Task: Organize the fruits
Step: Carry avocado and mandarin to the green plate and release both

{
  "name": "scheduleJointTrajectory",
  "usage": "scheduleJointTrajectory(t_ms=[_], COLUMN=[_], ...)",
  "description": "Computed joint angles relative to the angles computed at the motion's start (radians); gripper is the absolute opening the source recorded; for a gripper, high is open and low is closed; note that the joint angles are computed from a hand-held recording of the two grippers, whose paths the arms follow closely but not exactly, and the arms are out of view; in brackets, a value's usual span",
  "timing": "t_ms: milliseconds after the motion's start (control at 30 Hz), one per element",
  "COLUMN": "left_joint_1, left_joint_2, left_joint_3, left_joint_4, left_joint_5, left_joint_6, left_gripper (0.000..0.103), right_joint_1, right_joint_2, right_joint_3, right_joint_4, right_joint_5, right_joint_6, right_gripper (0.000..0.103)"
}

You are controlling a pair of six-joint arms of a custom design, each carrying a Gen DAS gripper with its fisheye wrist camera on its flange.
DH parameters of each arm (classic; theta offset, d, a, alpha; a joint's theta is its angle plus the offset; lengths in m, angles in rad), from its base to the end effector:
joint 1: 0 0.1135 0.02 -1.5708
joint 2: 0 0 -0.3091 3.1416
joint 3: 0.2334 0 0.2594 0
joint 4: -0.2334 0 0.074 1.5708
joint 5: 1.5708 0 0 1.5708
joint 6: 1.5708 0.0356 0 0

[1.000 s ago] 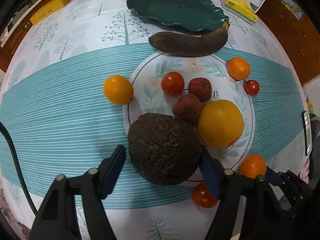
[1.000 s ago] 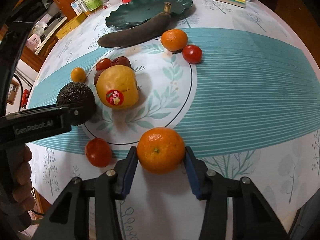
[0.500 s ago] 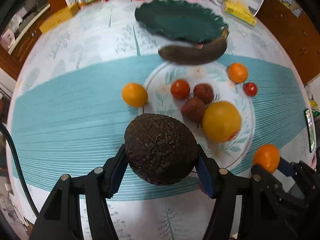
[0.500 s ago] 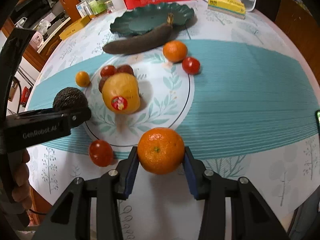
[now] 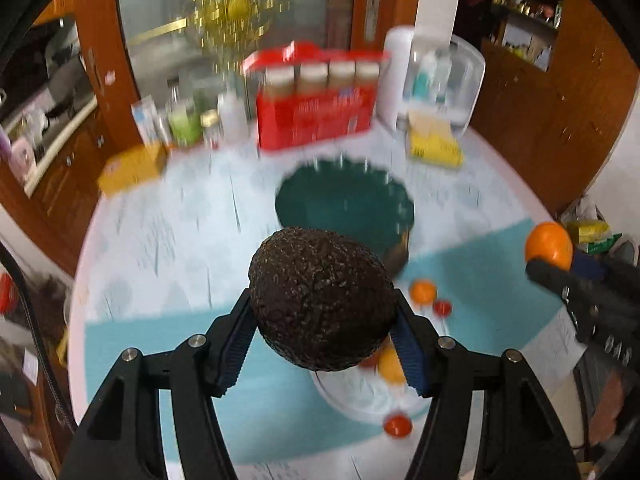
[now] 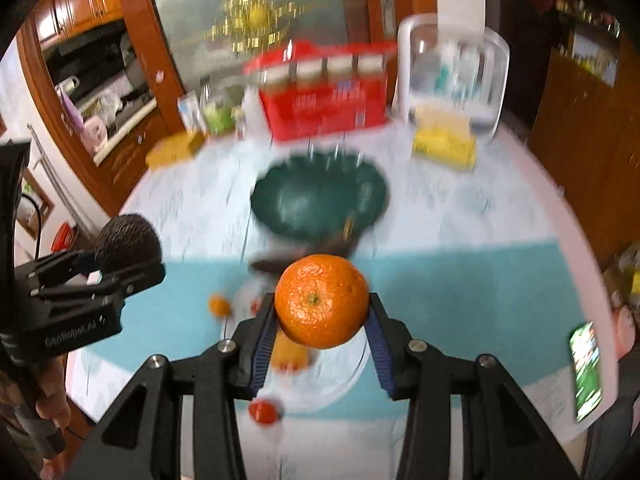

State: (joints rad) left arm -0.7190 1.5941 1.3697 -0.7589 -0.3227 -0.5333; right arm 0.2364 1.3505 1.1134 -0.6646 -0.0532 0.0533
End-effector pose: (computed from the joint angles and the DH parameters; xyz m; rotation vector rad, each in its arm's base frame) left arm 0.2680 -0.2196 0.3352 0.1084 2.4817 -0.1126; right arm 0.2716 0.0674 0.3282 -0.2496 2.4678 0.1897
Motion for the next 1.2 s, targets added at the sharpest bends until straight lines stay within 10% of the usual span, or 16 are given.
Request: scheduleJointTrajectory(t_ms=[500, 1200], left_joint_1=[0.191, 0.233], left_joint_2=[0.328, 0.904], left_joint_3=[0.482, 0.751], left_joint_4=[-0.078, -0.026], left_joint_5=[0.064, 0.218], left_joint_6=[0.133, 0.043], left_gripper=[0.063, 0.063], right_joint_1=[-0.055, -0.067], right_joint_2=[0.515, 1.025], right_joint_3=[0.663, 0.733], right_joint_4=[-0.149, -0.006], right_joint_5=[0.05, -0.14], right_joint_6=[-0.034, -0.192], right_gripper=[0.043, 0.044])
